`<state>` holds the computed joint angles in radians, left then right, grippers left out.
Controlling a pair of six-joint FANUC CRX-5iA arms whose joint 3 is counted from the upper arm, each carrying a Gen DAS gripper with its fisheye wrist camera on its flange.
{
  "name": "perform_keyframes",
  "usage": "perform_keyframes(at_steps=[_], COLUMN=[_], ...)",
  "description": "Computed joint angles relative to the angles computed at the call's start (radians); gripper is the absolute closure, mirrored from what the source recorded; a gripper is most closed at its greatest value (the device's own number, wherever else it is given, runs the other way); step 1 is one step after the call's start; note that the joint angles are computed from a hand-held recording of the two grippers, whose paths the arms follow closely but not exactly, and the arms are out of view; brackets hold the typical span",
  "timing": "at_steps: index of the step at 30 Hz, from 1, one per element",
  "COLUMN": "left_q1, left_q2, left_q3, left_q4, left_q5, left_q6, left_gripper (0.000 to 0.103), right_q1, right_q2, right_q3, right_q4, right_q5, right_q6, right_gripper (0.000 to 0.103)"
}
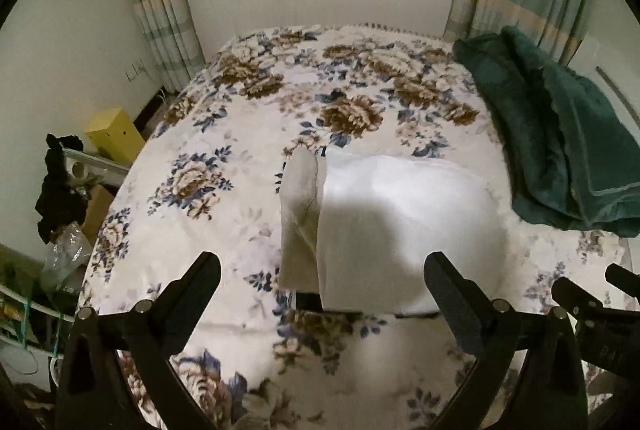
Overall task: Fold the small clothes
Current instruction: 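Carry the folded T-shirt with both grippers and lay it on the clothes stack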
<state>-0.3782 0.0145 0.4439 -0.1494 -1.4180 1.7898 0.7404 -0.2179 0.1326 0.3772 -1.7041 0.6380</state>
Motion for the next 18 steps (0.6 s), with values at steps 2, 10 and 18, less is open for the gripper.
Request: perform_keyframes(at_steps=[2, 10, 18], left_q1=[-0.025, -0.121, -0.304], left_q2=[-0.033, -0.142, -0.201], left_q3=[0.021, 0.115, 0.25], left_q4=[-0.025, -0.093, -0.232], left_q5=[-0.026, -0.134, -0.279], left_q6=[0.013, 0.053, 0.116], left_gripper=[0.0, 0.0, 0.0], right_q1=[0.08, 0.491, 1.053], right_q2=[-0.028, -0.087, 0.001], right_q3=[0.023, 0.163, 0.4], right_q4=[0.06, 0.305, 0.658], right_q5=[-0.058, -0.357, -0.727], right_q6=[-0.042, -0.23, -0.356], right_gripper=[0.0, 0.0, 0.0])
